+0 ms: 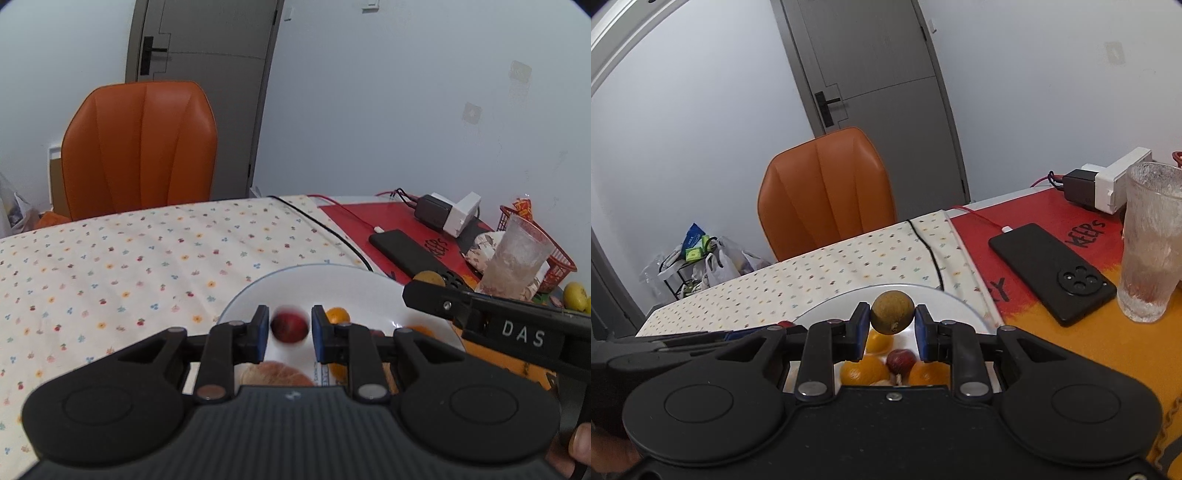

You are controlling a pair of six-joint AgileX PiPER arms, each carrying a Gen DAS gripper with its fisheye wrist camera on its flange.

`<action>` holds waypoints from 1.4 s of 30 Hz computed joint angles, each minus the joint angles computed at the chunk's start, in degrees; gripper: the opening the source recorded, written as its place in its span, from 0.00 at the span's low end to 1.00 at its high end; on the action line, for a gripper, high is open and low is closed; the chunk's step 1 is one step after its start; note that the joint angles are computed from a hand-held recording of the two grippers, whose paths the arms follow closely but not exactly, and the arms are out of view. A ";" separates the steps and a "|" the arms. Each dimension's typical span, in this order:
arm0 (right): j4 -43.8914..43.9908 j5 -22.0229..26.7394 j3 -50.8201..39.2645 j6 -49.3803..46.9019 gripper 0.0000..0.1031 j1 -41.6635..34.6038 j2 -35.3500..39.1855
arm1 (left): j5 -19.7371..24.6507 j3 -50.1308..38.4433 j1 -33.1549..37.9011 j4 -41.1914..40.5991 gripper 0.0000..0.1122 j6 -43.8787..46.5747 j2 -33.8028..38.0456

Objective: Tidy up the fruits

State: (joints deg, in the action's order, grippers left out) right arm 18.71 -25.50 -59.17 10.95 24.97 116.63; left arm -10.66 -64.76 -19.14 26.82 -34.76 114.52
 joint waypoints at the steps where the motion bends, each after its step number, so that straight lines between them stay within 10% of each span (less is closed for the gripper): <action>1: 0.18 0.38 -0.44 -0.34 0.24 -0.13 0.19 | -0.07 -0.03 0.07 0.38 0.22 -0.46 0.03; 11: 4.06 2.17 -1.96 -4.26 0.29 -0.13 0.30 | -0.93 3.32 2.98 3.84 0.27 -4.85 -3.73; 21: 8.24 -0.53 3.90 -5.51 0.42 1.34 -5.63 | -3.51 11.20 5.69 3.44 0.65 -3.76 -11.47; 42: 28.47 -5.56 15.33 -18.47 0.95 14.42 -18.57 | -2.86 24.63 13.84 45.62 0.83 -45.43 -30.63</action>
State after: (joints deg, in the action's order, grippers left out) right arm 47.18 -31.06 -43.83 -7.52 39.39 98.06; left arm -13.52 -40.14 -5.30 72.44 -80.19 83.89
